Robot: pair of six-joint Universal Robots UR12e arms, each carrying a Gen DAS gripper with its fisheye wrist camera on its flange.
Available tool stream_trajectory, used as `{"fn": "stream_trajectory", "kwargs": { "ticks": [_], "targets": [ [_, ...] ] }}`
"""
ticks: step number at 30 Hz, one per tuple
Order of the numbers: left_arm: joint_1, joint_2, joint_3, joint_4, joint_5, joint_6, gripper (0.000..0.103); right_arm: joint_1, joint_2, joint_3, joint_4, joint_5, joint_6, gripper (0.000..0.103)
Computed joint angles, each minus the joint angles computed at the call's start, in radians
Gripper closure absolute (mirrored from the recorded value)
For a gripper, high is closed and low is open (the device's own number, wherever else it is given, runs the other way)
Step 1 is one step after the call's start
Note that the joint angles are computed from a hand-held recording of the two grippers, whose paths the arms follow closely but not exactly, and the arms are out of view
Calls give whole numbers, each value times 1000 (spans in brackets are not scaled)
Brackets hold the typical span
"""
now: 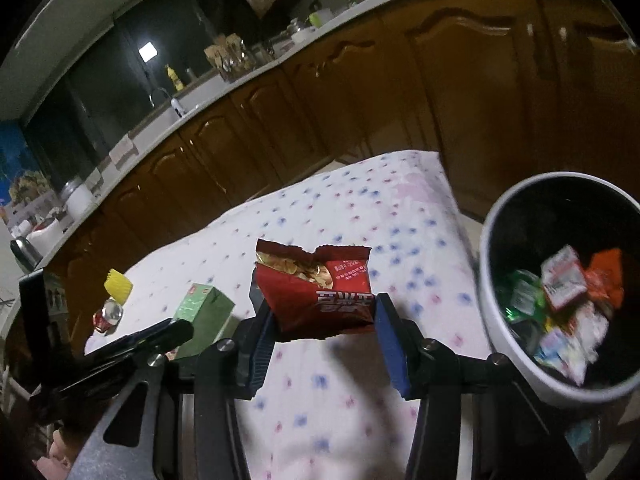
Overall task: Collect trash
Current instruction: 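Carry the carton and snack bag over the white bowl and open both tools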
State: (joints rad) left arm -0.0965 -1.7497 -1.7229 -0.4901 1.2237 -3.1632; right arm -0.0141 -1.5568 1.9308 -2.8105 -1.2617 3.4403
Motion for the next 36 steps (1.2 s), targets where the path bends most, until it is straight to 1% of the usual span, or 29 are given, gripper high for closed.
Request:
{"fn": "stream_trajectory", "kwargs": {
  "ticks": [6, 9, 15, 26, 36],
  "targets": [
    [-31, 15, -10, -8, -17, 27, 56, -31, -70, 67, -28, 3, 40, 54],
    [-46, 18, -8, -16, -31, 44, 56, -46, -101, 94, -38, -8, 56, 54],
    [-75, 19, 4, -22, -28, 66, 56, -82, -147, 133, -48, -18, 79, 54],
    [-116, 8, 33, -43, -26, 101, 56, -136, -196, 168, -47, -33, 80, 54],
    [-161, -15, 76, -52, -21, 134, 56, -179, -211, 178, -39, -48, 71, 54]
  ]
}}
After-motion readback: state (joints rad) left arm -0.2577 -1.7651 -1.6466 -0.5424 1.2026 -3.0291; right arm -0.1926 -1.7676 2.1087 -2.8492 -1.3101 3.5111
